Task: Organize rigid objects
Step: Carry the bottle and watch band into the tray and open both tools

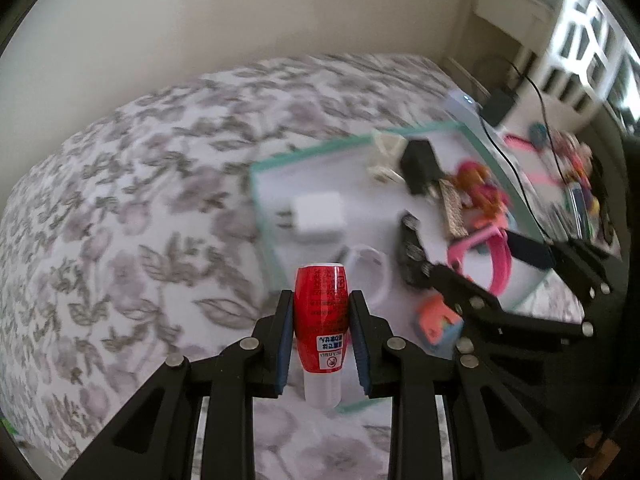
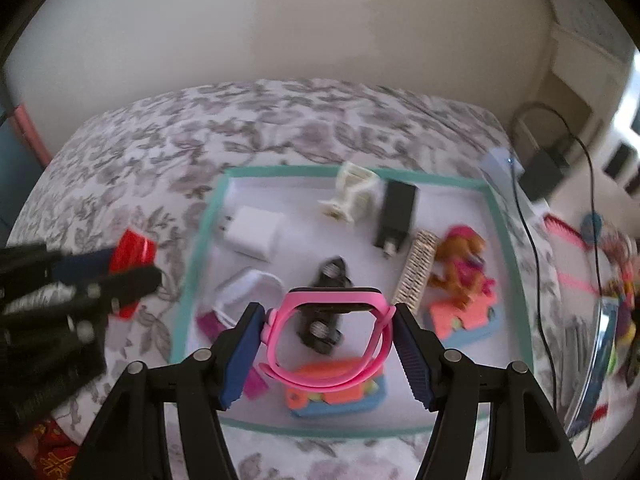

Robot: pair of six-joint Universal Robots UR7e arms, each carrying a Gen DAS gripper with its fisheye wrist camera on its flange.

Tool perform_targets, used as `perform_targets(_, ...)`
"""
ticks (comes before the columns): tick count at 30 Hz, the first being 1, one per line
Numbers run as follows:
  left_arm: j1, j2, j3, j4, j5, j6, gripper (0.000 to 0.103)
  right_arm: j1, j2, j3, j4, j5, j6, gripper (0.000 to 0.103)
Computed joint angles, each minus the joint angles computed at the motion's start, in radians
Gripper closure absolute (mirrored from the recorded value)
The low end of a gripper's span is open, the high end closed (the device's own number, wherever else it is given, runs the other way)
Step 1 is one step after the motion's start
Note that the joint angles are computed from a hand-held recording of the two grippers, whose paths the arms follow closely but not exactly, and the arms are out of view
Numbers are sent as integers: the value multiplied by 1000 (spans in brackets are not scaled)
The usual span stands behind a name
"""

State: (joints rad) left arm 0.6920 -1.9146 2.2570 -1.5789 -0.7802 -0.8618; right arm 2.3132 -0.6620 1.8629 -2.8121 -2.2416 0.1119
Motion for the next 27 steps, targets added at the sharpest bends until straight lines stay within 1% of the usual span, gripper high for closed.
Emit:
perform_targets(2,0,23,10,-13,-17,9,75,-12,-14,18,7,-6,30,35)
perform_targets(7,1,83,23,-7,-37,22,75,-33,-28,47,16,-27,69,35)
perform_targets(9,5,94,26,-5,-43,25,75,-38,-25,44,39,-39,87,35)
perform_targets(12,4,103,27,3,-38,24,75,-43,-23,47,44,-44,84,35)
perform_targets(17,11,98,23,11,-30,8,75,-46,-19,45,55,-44,86,35)
perform_targets(24,-11,52,16,72,16,-46,75,-45,-12,41,66,-52,85,35)
perform_targets(26,-8,42,13,84,25,-62,75,-45,-9,40,70,-54,85,34)
perform_targets(27,-6,35,11,97,32,-79,75,-45,-6,40,69,-55,83,32)
